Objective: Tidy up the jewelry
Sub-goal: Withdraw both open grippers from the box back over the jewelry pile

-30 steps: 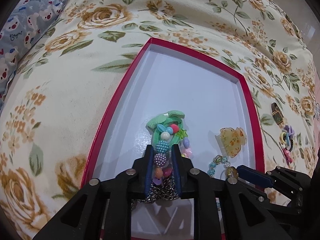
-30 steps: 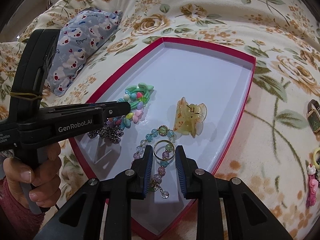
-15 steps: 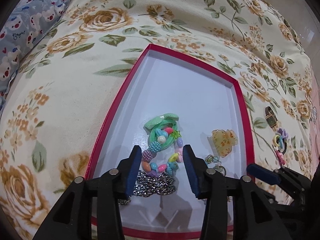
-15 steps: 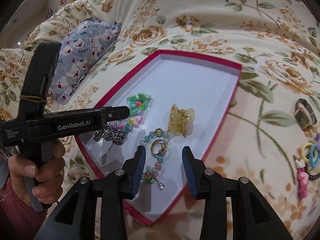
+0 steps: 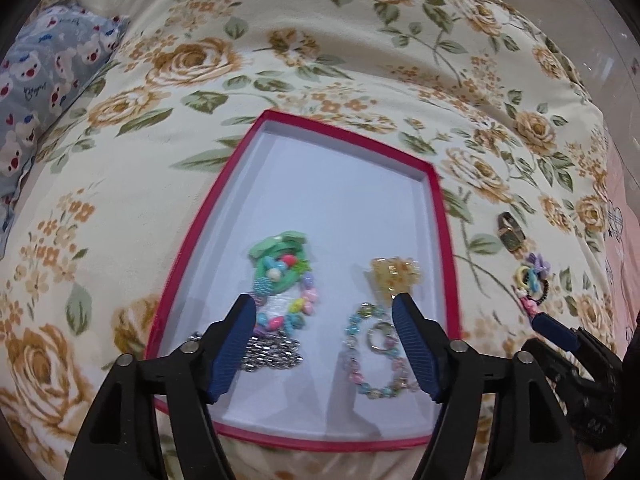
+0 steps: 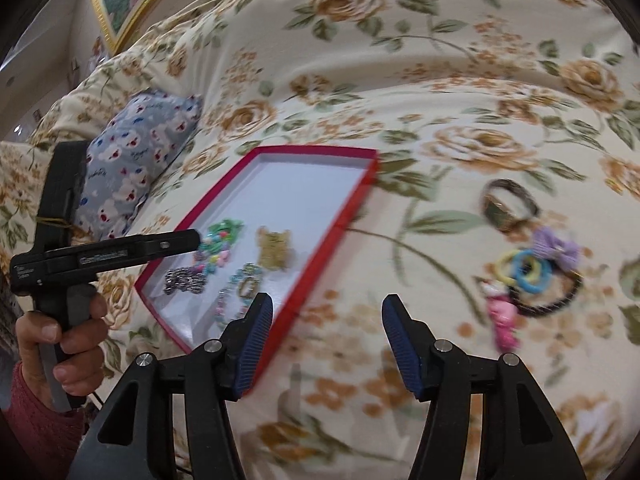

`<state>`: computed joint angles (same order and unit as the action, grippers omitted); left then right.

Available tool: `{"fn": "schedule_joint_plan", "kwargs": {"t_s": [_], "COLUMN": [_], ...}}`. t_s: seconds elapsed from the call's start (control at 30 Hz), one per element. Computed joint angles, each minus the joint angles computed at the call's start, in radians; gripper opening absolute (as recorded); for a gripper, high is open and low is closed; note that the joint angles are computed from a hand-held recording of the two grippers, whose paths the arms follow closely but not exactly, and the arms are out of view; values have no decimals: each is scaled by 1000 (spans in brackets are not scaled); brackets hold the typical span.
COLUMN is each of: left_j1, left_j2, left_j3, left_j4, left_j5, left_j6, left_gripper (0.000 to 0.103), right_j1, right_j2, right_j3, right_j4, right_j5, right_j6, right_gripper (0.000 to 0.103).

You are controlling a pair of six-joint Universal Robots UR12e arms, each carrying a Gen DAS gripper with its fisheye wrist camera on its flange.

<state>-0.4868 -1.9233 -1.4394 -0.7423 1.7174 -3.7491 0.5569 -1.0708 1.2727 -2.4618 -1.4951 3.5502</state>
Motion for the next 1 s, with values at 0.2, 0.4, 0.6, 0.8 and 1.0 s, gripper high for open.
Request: {"fn": "schedule_joint_plan", "kwargs": {"t_s": [0.2, 0.4, 0.6, 0.8, 1.0], "left_j1": [-24, -36, -46, -54, -60], "left_j2": [-9, -21, -38, -56, -82], "left_j3": [26, 47, 74, 103, 141], "left_j4": [-7, -18, -36, -55, -73], "left_j5": [-2, -25, -35, -36, -39], "left_j6": [31, 45, 67, 86, 98], "left_gripper": [72, 72, 72, 72, 72], "right_j1": [-16, -27, -37, -47, -58], "right_j2": [-50, -90, -121, -143, -153], "right_j3": [67, 120, 163, 194, 209], "right_j4": [-24, -42, -52, -62, -67], "right_j5": [-48, -87, -114, -133, -142], "right_j6": [44, 79, 105, 128, 139], "right_gripper": [60, 61, 61, 61, 61]}}
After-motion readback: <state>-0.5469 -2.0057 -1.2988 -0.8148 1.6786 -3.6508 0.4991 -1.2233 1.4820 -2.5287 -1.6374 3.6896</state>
